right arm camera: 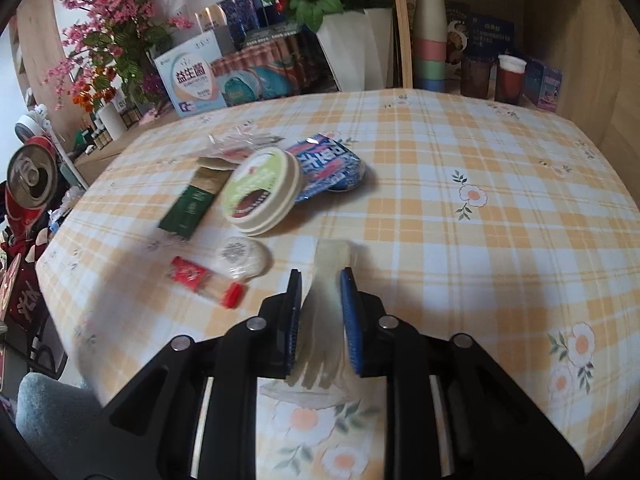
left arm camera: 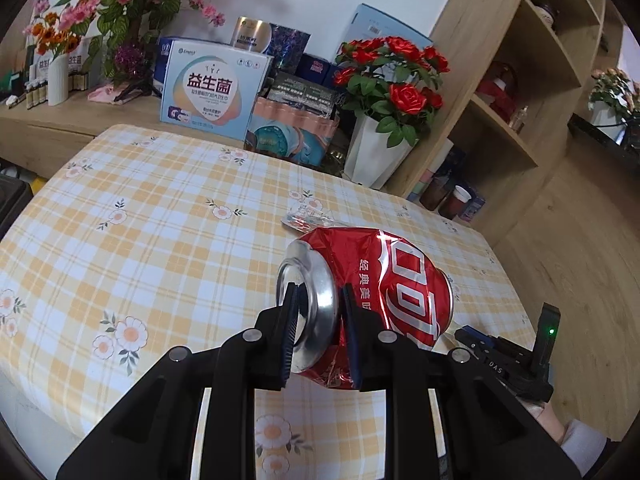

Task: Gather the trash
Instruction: 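Lift the can with the left tool while the right carries the spoon over the bin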

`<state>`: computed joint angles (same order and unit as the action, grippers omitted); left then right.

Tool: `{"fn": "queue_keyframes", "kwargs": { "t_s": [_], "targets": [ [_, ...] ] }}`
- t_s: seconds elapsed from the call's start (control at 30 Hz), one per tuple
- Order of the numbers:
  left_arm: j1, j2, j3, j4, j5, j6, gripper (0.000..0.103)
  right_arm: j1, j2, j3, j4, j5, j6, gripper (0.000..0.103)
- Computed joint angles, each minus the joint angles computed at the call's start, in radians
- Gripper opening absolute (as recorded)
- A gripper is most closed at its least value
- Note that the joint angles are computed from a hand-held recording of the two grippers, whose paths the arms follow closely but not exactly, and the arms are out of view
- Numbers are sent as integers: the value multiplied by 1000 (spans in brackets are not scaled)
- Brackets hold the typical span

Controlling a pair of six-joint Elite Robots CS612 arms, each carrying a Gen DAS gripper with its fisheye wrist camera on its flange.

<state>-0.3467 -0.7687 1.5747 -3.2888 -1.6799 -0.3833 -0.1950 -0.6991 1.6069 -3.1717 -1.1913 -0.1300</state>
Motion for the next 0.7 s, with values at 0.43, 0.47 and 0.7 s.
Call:
{"fn": "queue_keyframes", "kwargs": {
  "t_s": [0.43,0.47,0.7],
  "targets": [
    [-24,-78,157,-93,-30,5,21,7,-59,66,94,-35,-43,39],
    [-24,-80,162,-95,-27,5,21,12,-58,61,110,-49,-70,39],
    [-23,-94,198,-107,-15,-10,21,42,-27,-3,248,-156,-141,36]
  ]
}}
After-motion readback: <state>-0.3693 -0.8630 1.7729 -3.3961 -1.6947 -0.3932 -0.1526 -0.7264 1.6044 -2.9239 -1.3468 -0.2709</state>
